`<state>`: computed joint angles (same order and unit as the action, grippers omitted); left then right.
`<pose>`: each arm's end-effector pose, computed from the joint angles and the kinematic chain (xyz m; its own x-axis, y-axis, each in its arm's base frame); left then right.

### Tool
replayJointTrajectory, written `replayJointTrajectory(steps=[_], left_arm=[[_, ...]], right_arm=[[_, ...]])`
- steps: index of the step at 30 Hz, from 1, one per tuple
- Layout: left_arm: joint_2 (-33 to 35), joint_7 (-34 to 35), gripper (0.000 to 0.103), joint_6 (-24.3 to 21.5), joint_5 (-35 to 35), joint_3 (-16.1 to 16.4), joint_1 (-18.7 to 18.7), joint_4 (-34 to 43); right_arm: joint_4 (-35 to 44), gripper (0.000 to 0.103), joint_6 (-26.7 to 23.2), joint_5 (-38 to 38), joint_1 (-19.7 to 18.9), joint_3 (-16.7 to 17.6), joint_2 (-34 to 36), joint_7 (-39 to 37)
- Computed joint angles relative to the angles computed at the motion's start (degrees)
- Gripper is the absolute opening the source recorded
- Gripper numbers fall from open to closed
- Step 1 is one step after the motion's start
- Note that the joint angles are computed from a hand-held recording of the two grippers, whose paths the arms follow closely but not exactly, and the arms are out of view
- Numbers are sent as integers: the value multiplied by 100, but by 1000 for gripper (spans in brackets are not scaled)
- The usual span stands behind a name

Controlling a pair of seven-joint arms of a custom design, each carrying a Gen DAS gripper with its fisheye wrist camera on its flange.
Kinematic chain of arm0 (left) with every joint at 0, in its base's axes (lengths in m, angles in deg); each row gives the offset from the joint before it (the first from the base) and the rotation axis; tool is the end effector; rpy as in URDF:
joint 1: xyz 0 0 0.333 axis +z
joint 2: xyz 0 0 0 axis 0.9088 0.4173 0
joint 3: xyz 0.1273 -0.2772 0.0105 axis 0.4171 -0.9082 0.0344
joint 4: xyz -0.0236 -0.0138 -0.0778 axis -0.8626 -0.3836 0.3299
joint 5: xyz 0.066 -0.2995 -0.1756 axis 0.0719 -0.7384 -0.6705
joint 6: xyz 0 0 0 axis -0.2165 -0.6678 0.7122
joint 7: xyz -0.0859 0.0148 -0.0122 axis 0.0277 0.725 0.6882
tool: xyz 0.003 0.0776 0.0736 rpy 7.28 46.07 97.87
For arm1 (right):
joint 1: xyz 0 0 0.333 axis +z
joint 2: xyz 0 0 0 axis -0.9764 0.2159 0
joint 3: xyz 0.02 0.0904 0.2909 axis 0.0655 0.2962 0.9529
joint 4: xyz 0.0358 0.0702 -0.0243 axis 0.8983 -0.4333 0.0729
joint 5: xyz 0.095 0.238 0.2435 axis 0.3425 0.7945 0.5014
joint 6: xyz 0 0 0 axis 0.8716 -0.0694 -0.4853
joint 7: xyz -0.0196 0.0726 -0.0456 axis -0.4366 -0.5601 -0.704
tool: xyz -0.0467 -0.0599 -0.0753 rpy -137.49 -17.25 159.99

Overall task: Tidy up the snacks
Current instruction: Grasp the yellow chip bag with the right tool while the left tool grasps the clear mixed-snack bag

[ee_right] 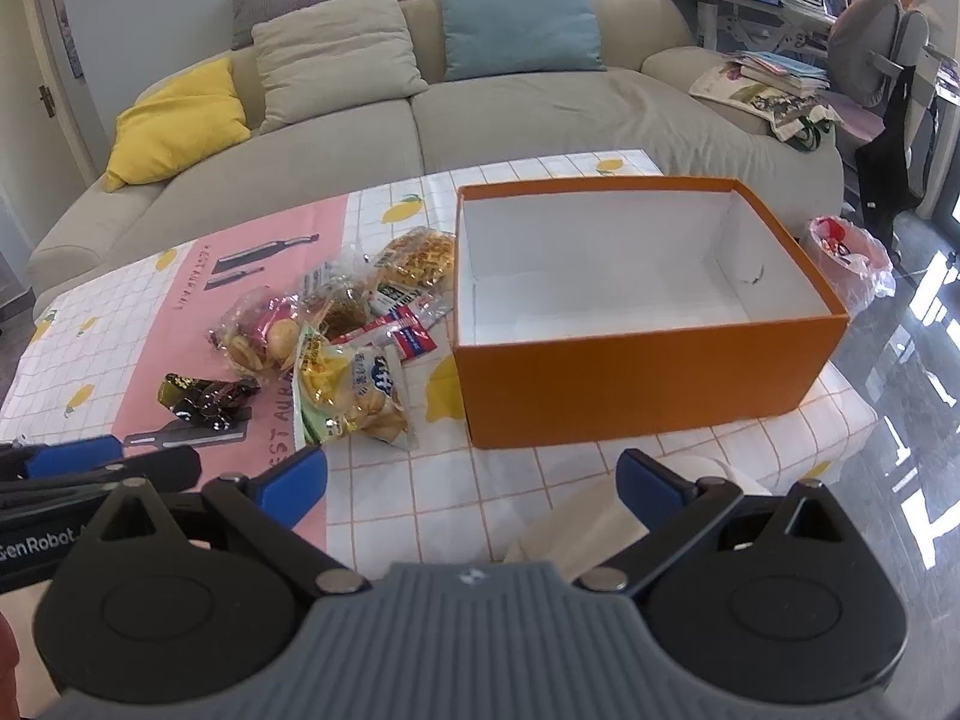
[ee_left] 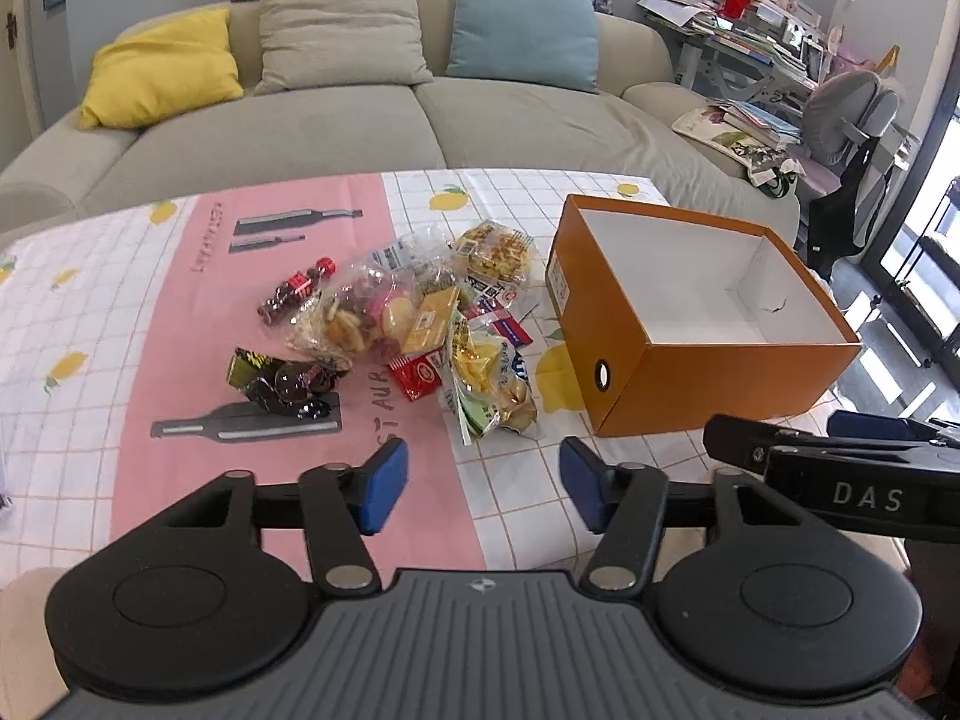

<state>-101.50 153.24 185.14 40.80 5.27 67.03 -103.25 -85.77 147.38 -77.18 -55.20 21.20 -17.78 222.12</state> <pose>0.4320 -0.0869 0.4302 -0.0094 -0.9924 0.1225 -0.7509 -0.0739 -0.6562 0.4423 0.2939 0.4494 0.1121 -0.9821 -0.1516 -0.7654 0.0120 -0.6434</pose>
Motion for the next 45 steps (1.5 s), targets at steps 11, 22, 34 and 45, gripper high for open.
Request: replayJointTrajectory(steps=[11, 22, 34, 45], left_arm=[[397, 942, 66, -3, -1587, 998, -820, 266], [1255, 888, 72, -452, -1046, 858, -52, 1098], [2434, 2346, 82, -518, -1597, 675, 260, 2355], [3388, 3110, 87, -627, -1763, 470, 345, 3395]], right_arm=[[706, 79, 863, -2579, 184, -294, 706, 1563], [1916, 76, 774, 47, -143, 463, 2148, -1261], [4243, 79, -890, 1736, 175, 580, 3866, -2962], [4677, 53, -943, 2688, 442, 178, 4191, -3572]])
